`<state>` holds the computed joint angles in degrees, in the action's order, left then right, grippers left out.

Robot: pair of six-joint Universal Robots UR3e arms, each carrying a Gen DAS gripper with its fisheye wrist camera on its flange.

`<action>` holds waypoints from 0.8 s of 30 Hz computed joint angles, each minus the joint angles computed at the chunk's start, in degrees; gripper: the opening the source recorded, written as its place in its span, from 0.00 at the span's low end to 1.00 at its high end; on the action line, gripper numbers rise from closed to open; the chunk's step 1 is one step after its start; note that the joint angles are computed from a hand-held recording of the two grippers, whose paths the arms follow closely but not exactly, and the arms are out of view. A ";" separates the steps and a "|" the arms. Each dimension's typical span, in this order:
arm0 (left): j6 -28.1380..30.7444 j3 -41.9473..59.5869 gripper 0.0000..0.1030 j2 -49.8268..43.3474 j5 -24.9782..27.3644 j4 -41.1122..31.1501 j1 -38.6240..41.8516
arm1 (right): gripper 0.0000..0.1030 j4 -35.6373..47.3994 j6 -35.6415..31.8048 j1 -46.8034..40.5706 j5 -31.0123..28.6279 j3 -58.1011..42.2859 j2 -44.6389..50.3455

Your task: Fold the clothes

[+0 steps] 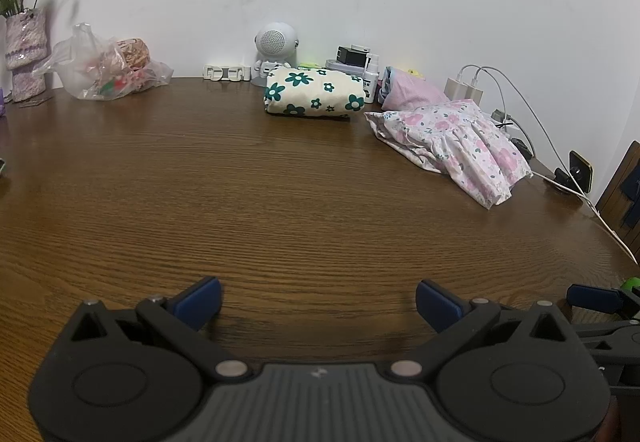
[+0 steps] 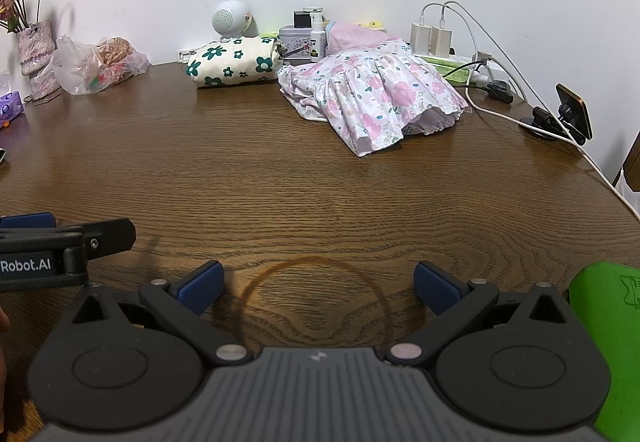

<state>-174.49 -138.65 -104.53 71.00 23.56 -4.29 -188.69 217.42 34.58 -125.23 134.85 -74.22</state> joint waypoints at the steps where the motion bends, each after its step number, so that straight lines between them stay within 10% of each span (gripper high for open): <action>1: 0.10 -0.08 1.00 0.04 -0.17 0.00 0.17 | 0.99 0.00 0.00 0.00 0.00 0.00 0.00; 24: 0.73 -0.25 1.00 0.52 0.13 -0.48 0.31 | 0.99 -0.09 -0.04 -0.02 0.08 0.14 -0.11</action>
<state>-173.76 -138.90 -104.01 71.13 23.08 -3.98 -188.78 217.38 34.55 -125.15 135.00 -74.33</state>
